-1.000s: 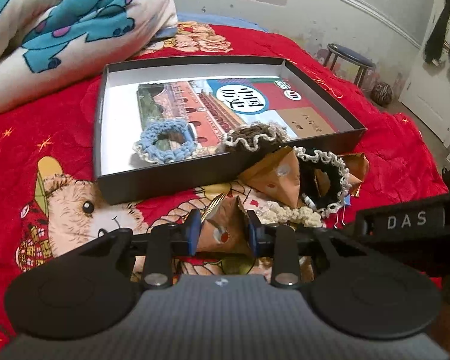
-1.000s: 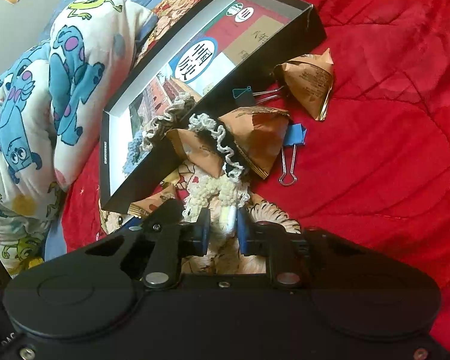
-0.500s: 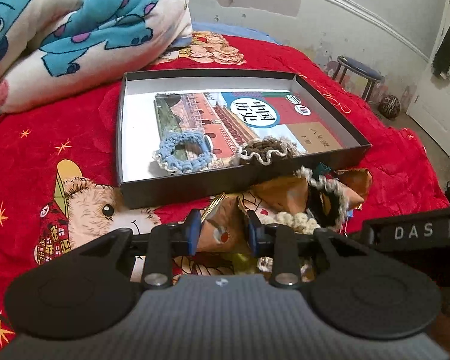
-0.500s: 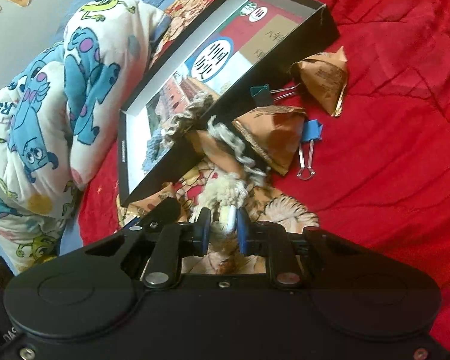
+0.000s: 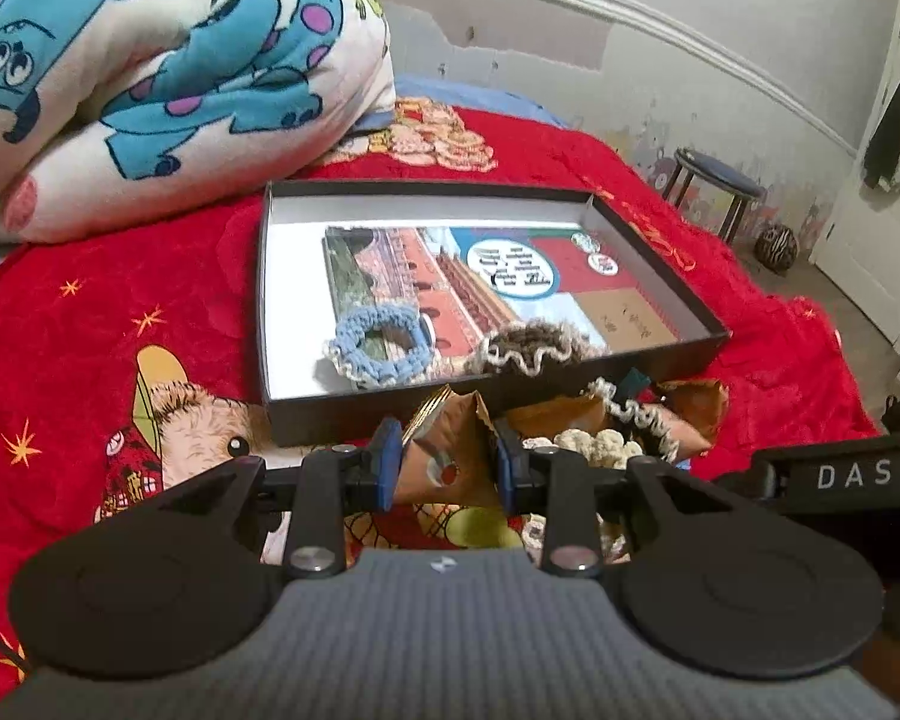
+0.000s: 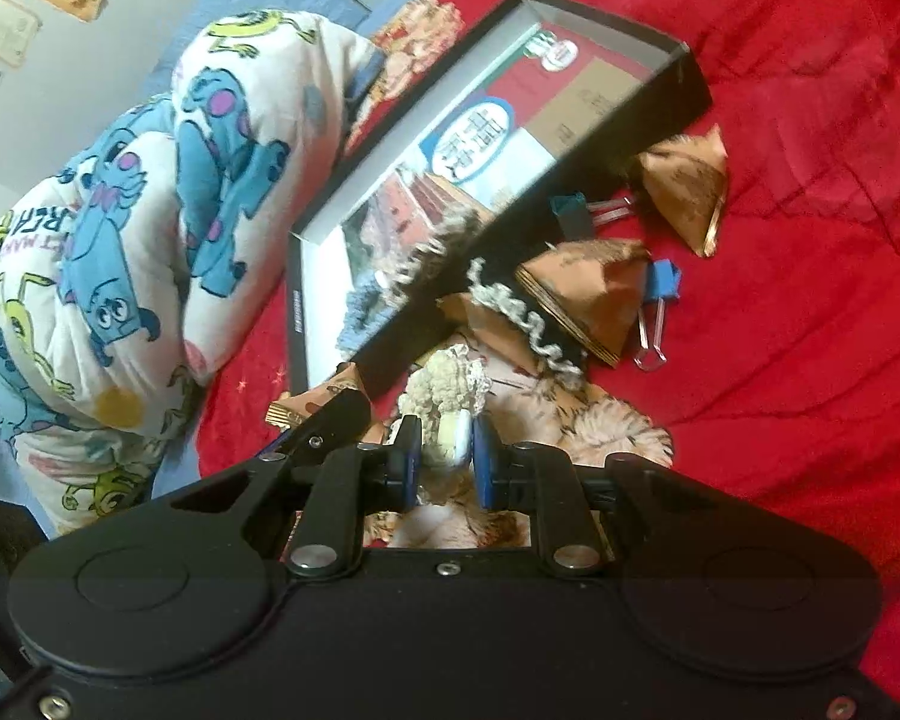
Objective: Organize objects
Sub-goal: 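Lift the cream hair tie with the right tool while the left lifts the paper packet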
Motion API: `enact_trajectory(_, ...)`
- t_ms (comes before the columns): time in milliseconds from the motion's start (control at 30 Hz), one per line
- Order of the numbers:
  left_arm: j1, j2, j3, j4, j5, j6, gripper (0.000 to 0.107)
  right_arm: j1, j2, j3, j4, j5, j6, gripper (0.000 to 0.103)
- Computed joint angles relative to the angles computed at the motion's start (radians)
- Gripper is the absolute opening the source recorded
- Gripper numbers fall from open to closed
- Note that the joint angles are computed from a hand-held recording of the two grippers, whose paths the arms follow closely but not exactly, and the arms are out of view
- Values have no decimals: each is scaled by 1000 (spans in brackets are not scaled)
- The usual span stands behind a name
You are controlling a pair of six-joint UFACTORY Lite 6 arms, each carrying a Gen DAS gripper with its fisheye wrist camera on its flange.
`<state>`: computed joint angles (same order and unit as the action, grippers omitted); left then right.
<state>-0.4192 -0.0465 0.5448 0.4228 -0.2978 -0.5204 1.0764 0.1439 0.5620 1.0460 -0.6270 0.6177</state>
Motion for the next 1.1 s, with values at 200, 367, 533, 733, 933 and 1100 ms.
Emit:
enact_trajectory(200, 16, -28, -8, 83, -6, -92, 36, 23, -21, -4, 58, -27, -48, 18)
enact_trajectory(367, 8, -51, -22, 27, -26, -31, 36, 26, -29, -14, 62, -53, -43, 18)
enact_trajectory(533, 13, -69, -32, 53, -37, -61, 36, 36, -40, -16, 77, -73, -59, 18)
enact_trajectory(733, 24, -90, -51, 40, -76, -48, 36, 38, -63, -34, 60, -91, -36, 18)
enact_trajectory(933, 27, -78, -48, 16, -104, -24, 36, 2, -79, -39, 3, -92, -26, 18)
enact_trajectory(1100, 42, -45, -24, 108, -90, -109, 36, -26, -69, -41, -48, -82, 11, 18)
